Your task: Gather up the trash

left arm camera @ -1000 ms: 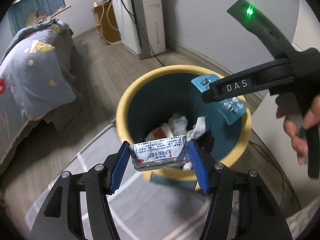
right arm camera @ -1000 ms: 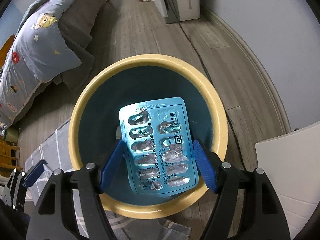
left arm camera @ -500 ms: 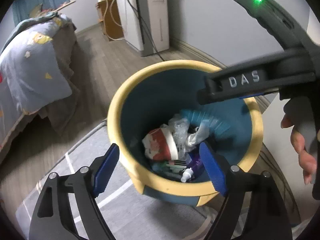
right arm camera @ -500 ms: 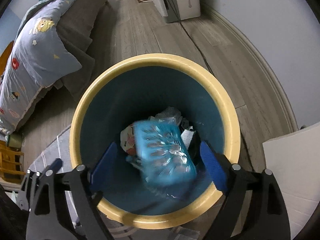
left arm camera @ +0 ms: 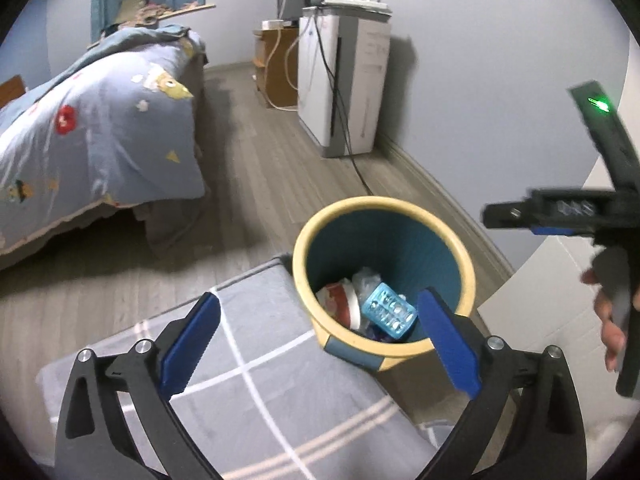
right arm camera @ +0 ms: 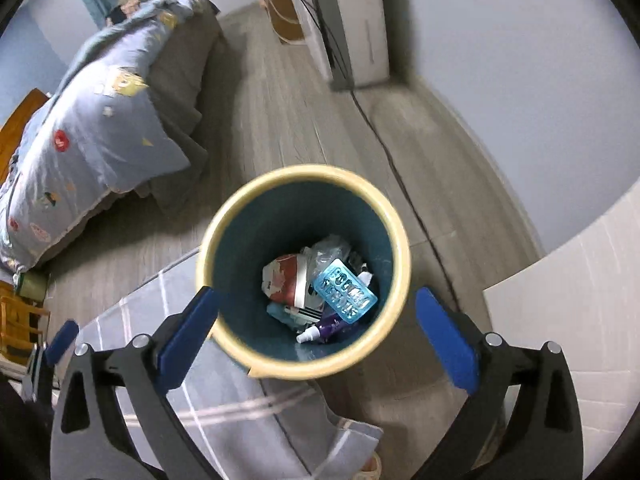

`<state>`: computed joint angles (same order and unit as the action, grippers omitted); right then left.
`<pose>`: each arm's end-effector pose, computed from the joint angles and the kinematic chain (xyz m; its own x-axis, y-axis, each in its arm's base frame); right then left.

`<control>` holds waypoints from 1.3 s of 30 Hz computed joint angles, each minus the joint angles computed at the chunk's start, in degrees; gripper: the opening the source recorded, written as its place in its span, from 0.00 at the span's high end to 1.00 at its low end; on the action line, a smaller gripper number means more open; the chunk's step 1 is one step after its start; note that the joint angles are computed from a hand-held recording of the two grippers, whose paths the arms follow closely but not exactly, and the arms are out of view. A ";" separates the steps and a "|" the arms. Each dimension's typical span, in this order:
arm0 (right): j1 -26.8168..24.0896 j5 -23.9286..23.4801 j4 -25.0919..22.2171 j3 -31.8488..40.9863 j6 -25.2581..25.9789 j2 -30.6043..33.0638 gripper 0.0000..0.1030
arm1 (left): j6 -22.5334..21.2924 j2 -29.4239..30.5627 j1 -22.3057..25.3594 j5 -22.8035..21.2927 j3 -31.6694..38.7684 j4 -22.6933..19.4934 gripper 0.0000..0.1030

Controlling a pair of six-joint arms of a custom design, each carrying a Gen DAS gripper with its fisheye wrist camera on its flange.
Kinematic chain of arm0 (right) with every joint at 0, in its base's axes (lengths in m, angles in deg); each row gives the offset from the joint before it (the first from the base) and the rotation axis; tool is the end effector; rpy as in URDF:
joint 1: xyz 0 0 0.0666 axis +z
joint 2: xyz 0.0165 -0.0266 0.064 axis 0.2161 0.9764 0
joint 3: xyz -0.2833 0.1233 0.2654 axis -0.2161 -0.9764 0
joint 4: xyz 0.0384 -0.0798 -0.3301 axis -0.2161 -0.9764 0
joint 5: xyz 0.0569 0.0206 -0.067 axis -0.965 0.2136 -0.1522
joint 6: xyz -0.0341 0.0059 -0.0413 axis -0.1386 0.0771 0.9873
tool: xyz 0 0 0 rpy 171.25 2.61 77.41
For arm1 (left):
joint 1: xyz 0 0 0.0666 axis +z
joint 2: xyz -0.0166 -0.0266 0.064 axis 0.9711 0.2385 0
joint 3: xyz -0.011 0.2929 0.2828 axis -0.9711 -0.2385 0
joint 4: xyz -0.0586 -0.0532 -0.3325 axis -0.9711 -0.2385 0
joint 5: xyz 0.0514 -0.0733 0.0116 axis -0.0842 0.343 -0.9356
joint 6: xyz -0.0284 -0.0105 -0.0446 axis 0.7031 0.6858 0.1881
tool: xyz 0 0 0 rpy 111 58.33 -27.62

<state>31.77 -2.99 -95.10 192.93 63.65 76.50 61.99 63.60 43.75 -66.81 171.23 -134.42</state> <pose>0.5052 0.1766 0.5885 -0.8803 0.1574 -0.4476 0.0591 0.9724 0.2256 0.4471 -0.2782 0.5696 -0.7116 0.1628 -0.6834 0.2732 0.9603 -0.0557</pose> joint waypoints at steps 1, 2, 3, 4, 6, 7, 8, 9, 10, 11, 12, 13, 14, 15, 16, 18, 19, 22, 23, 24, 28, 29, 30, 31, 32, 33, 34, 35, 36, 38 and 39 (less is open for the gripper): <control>0.42 0.49 -0.46 -0.08 0.73 -0.70 0.05 | 0.27 0.02 -0.04 0.12 1.11 -1.31 0.05; 1.17 2.20 -0.26 -1.60 1.52 -2.36 0.05 | 0.73 -0.23 -0.22 0.19 1.79 -2.35 0.05; 1.65 3.57 0.03 -2.73 1.86 -3.38 0.05 | 0.89 -0.21 -0.33 0.45 2.53 -3.33 0.05; 2.12 4.73 0.63 -4.43 2.04 -4.64 0.05 | 1.32 -0.68 -0.58 0.50 2.42 -3.54 0.05; 2.81 6.19 3.57 -10.18 2.28 -8.28 0.05 | 2.05 -1.57 -0.75 0.31 1.35 -2.96 0.05; 3.02 6.85 4.79 -12.35 2.12 -9.55 0.05 | 2.34 -1.68 -0.94 -0.10 1.22 -3.17 0.05; 3.20 7.44 6.66 -15.04 1.84 -11.04 0.05 | 2.44 -1.43 -1.12 -0.92 1.58 -3.85 0.05; 3.38 8.56 9.29 -18.46 1.57 -12.78 0.05 | 2.43 -1.06 -1.26 -1.48 2.17 -4.72 0.05; 3.49 9.37 11.73 -21.14 1.51 -14.01 0.05 | 2.10 -0.57 -1.29 -1.44 2.78 -5.54 0.05; 3.49 9.78 13.75 -23.35 1.79 -14.89 0.05 | 1.74 -0.32 -1.40 -1.18 3.11 -6.20 0.05; 3.48 9.72 14.31 -24.11 2.23 -15.02 0.05 | 1.13 0.32 -1.44 -1.20 4.07 -7.39 0.05; 3.41 9.53 14.54 -24.32 3.19 -14.70 0.05 | 0.42 1.41 -1.69 -2.52 5.63 -9.20 0.05; 3.56 9.82 14.75 -24.38 3.71 -14.57 0.05 | 0.00 1.78 -2.02 -4.10 6.04 -10.14 0.05; 3.74 10.45 15.29 -24.64 4.54 -14.44 0.05 | -0.41 2.06 -2.36 -6.10 6.21 -10.70 0.05; 3.87 10.90 15.51 -24.71 5.05 -14.29 0.05 | -0.92 1.93 -2.58 -7.64 5.63 -10.31 0.05; 3.99 10.64 15.84 -24.97 5.11 -14.32 0.05 | -1.28 0.90 -2.24 -6.94 3.39 -8.66 0.05; 4.05 10.29 16.20 -25.21 5.10 -14.43 0.05 | -0.93 0.73 -1.67 -5.26 2.92 -8.69 0.05; 4.29 10.45 15.98 -25.32 5.62 -14.27 0.05 | 0.04 0.41 -0.63 -2.89 2.26 -8.69 0.05; 4.31 10.35 15.83 -25.30 5.61 -14.21 0.05 | 0.08 0.23 -0.39 -2.64 1.96 -8.59 0.05; 4.21 9.78 15.89 -25.36 5.28 -14.26 0.05 | -0.07 0.03 -0.28 -2.81 1.70 -8.44 0.05; 4.08 9.35 16.29 -25.90 4.81 -14.62 0.05 | -0.49 -0.43 -0.46 -3.16 1.20 -7.81 0.05; 4.09 9.46 16.16 -25.86 4.80 -14.57 0.05 | -0.52 -0.48 -0.58 -3.32 1.16 -7.75 0.05; 4.16 9.48 16.07 -25.83 4.64 -14.56 0.05 | -0.62 -0.58 -0.62 -3.35 1.03 -7.64 0.05; 4.16 9.41 16.04 -25.89 4.50 -14.57 0.05 | -0.62 -0.52 -0.68 -3.42 1.13 -7.73 0.05; 4.16 9.37 16.00 -25.92 4.39 -14.59 0.05 | -0.67 -0.49 -0.71 -3.44 1.11 -7.79 0.05; 4.16 9.47 15.93 -25.82 4.37 -14.52 0.05 | -0.71 -0.48 -0.70 -3.29 1.13 -7.89 0.05; 4.27 9.69 15.85 -25.72 4.26 -14.46 0.05 | -0.68 -0.36 -0.65 -3.15 1.40 -8.07 0.05; 4.28 9.81 15.86 -25.72 4.25 -14.47 0.05 | -0.59 -0.42 -0.63 -2.96 1.34 -8.05 0.05; 4.32 9.95 15.87 -25.75 4.21 -14.49 0.05 | -0.60 -0.38 -0.54 -2.90 1.50 -8.15 0.05; 4.33 10.11 15.83 -25.72 4.14 -14.50 0.05 | -0.69 -0.45 -0.55 -2.95 1.38 -7.98 0.05; 4.33 10.09 15.79 -25.70 4.08 -14.47 0.05 | -0.69 -0.54 -0.53 -2.97 1.24 -7.87 0.05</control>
